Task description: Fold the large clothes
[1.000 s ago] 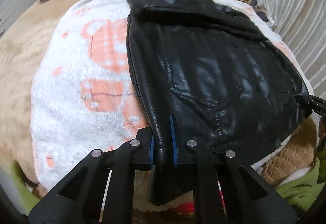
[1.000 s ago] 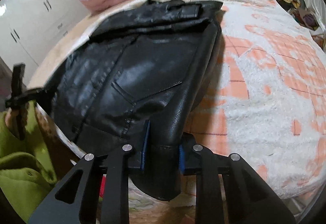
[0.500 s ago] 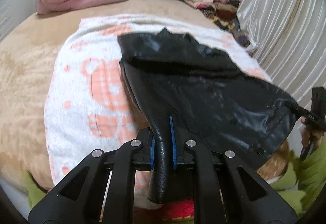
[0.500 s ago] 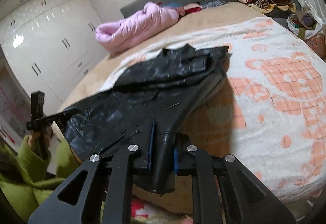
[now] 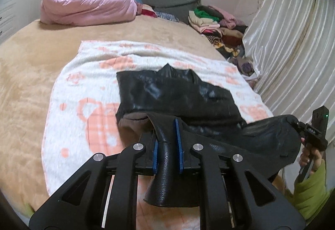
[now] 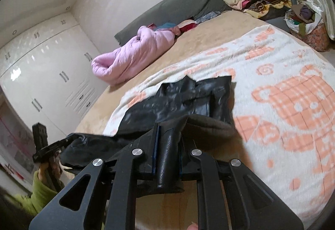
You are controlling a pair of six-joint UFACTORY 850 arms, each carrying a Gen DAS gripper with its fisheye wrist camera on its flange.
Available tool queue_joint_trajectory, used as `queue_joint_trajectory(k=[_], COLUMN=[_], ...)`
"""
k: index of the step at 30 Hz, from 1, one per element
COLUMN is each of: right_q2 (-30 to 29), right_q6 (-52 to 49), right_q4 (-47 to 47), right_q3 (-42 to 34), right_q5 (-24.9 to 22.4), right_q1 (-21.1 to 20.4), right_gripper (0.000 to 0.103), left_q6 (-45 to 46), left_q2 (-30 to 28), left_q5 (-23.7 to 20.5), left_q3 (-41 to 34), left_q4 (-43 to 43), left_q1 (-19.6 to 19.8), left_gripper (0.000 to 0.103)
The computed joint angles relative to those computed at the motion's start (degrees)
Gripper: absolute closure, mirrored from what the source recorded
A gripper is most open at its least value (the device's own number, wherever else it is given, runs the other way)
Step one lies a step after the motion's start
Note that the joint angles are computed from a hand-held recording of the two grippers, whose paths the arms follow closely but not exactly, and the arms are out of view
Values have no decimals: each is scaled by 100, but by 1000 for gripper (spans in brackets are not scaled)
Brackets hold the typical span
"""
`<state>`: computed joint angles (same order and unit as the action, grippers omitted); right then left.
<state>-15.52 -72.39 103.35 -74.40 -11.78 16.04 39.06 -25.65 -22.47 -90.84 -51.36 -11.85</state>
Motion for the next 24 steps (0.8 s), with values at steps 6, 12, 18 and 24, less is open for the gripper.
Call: queue_joint_trajectory(k=[6,12,18,24], right_q2=[-376,-866,-1544,-2225], right_q6=[267,1033,2788,4688], right_q4=[0,-576,-2145,-3830], right_q3=[-482,-1097,-1917,-2732], right_q5=[-80,-68,-61,-188], right_q1=[-133,-260,-358,-435], right_gripper=[90,90,89,88], left_q6=[-621,-1441,-2586,-3805], left_q2=[-425,-989,-1690,-2564], left_q5=[-78,-64,-253,-831], left_q3=[-680,-1475,-2454,-3753], left_q4=[477,1093,1967,3030], left_q1=[-8,-54,-91,-101], left_gripper=[95,95,94,93])
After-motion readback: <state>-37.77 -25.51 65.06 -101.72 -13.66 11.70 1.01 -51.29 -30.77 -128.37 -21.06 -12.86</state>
